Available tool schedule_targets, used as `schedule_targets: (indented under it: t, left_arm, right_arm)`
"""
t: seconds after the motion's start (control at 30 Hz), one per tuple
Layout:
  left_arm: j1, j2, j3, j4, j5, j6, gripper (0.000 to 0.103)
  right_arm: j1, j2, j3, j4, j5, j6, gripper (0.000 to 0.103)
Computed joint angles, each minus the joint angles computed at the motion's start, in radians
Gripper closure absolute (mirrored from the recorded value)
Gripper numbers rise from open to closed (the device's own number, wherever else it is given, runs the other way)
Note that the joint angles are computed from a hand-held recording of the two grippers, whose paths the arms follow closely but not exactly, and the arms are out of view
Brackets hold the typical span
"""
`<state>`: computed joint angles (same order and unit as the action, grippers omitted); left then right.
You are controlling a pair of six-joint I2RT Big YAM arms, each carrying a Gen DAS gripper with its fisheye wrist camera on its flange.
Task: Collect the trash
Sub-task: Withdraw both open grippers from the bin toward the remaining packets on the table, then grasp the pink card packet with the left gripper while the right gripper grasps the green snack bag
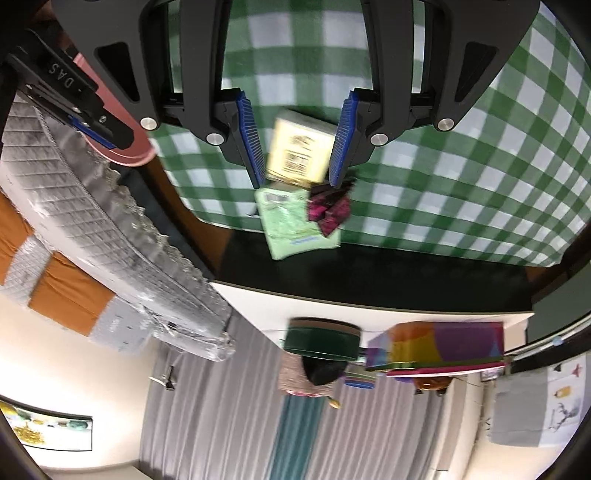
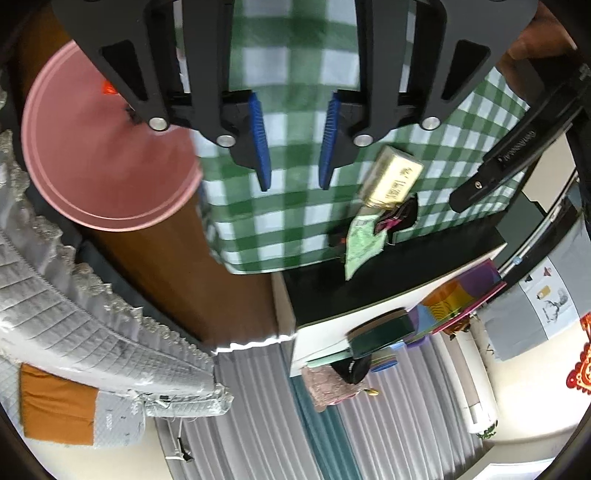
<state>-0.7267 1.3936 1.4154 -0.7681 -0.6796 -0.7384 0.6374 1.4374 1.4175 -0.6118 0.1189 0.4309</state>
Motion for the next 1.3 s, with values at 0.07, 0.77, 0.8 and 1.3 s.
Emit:
schedule_targets:
  t: [0.07,0.77,0.8,1.3]
  left_arm:
    - [0.015,0.001,-0.006,0.002,-0.010,0.019,0.067]
    - [0.171,0.100,0.034,0.068,0.198,0.092,0.078]
    - [0.176,0.103,0.035,0.064,0.208,0.086,0.086]
    - [0.177,0.074,0.039,0.005,0.157,0.035,0.103]
  right_arm:
    - [0.005,0.028,0.024,0.015,-0.019,-0.001,0.084]
    - [-0.025,0.365,0.358,-0.066,-0.259,0.138,0.082]
    - [-0.024,0.378,0.374,-0.070,-0.264,0.140,0.082]
    - [-0.004,0.370,0.392,-0.061,-0.240,0.068,0.102]
